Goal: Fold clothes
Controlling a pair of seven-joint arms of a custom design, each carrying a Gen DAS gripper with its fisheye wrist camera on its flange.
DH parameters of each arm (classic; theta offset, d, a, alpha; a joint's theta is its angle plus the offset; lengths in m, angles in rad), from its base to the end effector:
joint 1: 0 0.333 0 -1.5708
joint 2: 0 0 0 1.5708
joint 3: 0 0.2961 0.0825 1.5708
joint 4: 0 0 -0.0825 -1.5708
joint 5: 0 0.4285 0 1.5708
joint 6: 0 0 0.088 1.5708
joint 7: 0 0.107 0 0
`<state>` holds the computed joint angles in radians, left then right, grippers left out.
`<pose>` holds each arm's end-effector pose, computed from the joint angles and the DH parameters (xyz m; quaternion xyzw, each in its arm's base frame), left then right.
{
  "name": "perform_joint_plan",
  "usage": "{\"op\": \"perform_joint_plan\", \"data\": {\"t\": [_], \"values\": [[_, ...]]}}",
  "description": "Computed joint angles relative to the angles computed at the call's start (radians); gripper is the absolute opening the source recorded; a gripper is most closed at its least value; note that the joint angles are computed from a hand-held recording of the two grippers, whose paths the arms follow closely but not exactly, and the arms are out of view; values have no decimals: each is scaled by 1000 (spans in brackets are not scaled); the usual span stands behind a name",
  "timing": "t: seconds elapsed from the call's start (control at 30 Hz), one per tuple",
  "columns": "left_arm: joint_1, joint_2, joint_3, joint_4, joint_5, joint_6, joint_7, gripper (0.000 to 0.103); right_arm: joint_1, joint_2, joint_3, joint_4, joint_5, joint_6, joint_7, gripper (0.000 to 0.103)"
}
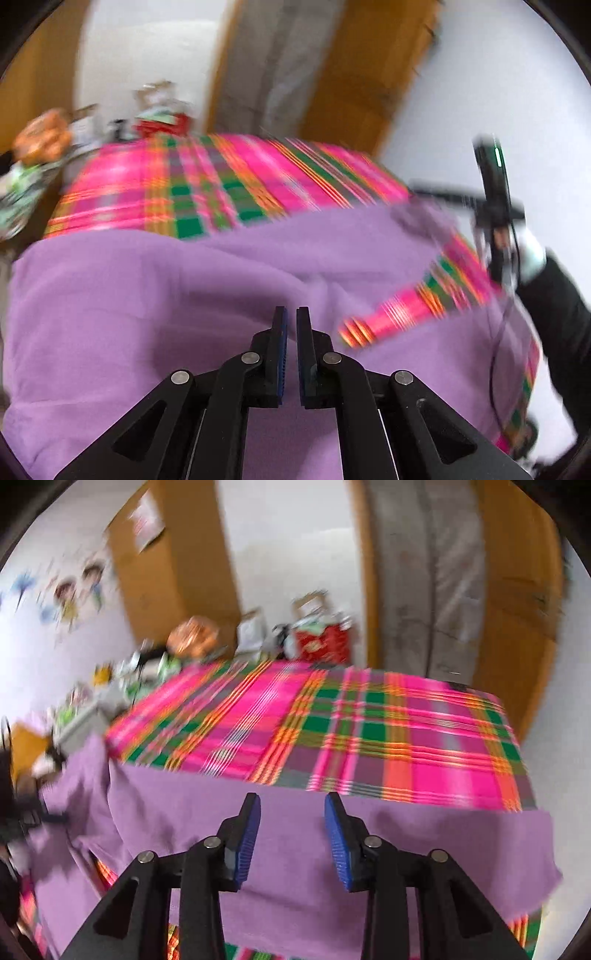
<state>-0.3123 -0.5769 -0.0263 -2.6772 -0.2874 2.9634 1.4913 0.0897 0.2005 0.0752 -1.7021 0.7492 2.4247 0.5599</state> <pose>0.4366 -0.1335 0.4760 -0.6406 0.6418 -0.3886 0.1635 0.6923 0.1144 0.4977 -0.8386 0.3787 -0.1137 0.3747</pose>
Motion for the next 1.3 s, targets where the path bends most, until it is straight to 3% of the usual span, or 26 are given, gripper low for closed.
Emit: {"op": "perform_joint_plan", "data": {"t": [0.17, 0.27, 0.37, 0.47, 0.5, 0.53, 0.57, 0.63, 0.7, 0.8, 0.9, 1.0, 1.1, 1.17, 1.23, 1.3], "values": [[75, -15, -11, -51, -18, 72, -131, 7, 44, 104, 23, 104, -156, -53, -55, 45], [39, -10, 41, -69, -31, 98, -139, 7, 62, 169, 34, 178, -246, -93, -86, 52], [0, -10, 86, -74, -40, 99, -123, 7, 60, 228, 48, 255, -280, -155, -97, 53], [-13, -15, 99, -76, -47, 98, -112, 7, 49, 288, 54, 347, -283, -247, -64, 52], [-12, -21, 98, -79, -49, 100, -113, 7, 48, 300, 53, 366, -284, -263, -39, 46], [-7, -28, 92, -84, -49, 105, -116, 7, 52, 298, 51, 363, -290, -251, -19, 18], [0, -33, 86, -89, -48, 111, -123, 7, 57, 291, 49, 353, -299, -234, -7, 3], [25, -37, 64, -95, -42, 126, -148, 7, 66, 271, 48, 323, -314, -184, 11, 3], [50, -42, 45, -103, -31, 139, -177, 7, 75, 252, 48, 286, -309, -79, 43, 3], [100, -52, 10, -116, -9, 153, -232, 7, 96, 260, 24, 275, -342, 55, 173, 3], [159, -59, -30, -125, 18, 151, -297, 7, 117, 289, -12, 298, -423, 96, 349, 3], [226, -79, -78, -128, 52, 117, -368, 7, 115, 303, -26, 312, -500, 70, 460, 4], [281, -114, -107, -124, 93, 59, -429, 16, 53, 243, 33, 240, -436, 99, 397, 7], [300, -149, -96, -122, 126, 26, -435, 20, 25, 201, 66, 199, -379, 97, 319, 20], [338, -163, -87, -103, 172, -17, -420, 23, 11, 163, 85, 166, -323, 86, 239, 25], [374, -173, -78, -81, 213, -55, -401, 35, 10, 145, 94, 154, -281, 60, 164, 30]]}}
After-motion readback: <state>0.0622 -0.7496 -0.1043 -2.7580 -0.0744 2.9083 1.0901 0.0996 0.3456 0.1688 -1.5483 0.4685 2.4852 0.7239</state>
